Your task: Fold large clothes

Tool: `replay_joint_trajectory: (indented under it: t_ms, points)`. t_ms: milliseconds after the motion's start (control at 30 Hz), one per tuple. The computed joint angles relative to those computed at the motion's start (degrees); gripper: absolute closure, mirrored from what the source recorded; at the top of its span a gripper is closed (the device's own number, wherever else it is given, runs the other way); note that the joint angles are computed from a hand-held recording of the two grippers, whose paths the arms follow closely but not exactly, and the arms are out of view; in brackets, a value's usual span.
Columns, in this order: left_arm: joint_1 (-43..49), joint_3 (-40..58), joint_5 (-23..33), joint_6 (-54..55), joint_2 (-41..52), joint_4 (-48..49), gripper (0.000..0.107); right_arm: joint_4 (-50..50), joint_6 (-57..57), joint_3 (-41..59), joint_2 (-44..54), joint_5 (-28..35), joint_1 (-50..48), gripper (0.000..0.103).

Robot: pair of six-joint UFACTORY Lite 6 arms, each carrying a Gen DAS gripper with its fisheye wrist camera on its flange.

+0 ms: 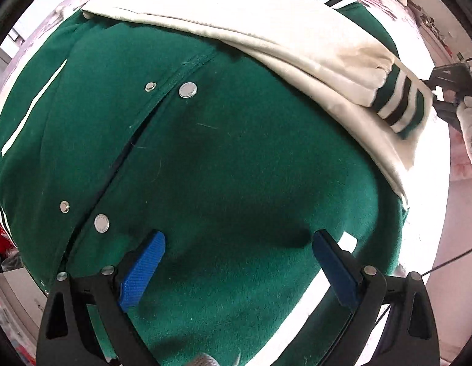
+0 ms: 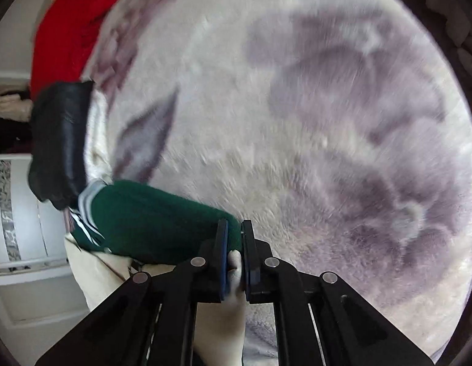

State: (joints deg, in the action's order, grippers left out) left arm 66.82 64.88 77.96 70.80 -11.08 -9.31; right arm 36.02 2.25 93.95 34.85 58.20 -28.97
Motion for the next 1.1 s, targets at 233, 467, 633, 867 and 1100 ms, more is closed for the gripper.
replay_joint_trajectory:
  t_ms: [233, 467, 633, 867, 1100]
  points:
    - [9.4, 14.7, 12.4, 11.7, 8.2, 2.5, 0.008, 4.0, -4.7, -3.1, -6.5, 12.7, -8.6, 0.038]
    - [27.5, 8.1, 8.0, 37.9, 5.9, 16.7, 0.008, -5.1, -12.1, -28.7, -31.4, 25.4, -18.1, 0.038]
    - [44.1, -10.2, -10.1, 66.4, -5.4, 13.9, 0.01, -5.6, -19.4, -43.7, -41.3, 26.3, -26.6, 0.038]
    - [54.2, -1.0, -2.0, 76.1, 1.5, 3.5, 0.088, 11.4, -30.8, -42.3, -32.0, 12.6, -19.3, 0.025]
    - [52.2, 5.1, 6.6, 69.6, 3.0, 3.2, 0.089, 26.2, -32.4, -34.3, -16.1, 6.5, -10.9, 0.024]
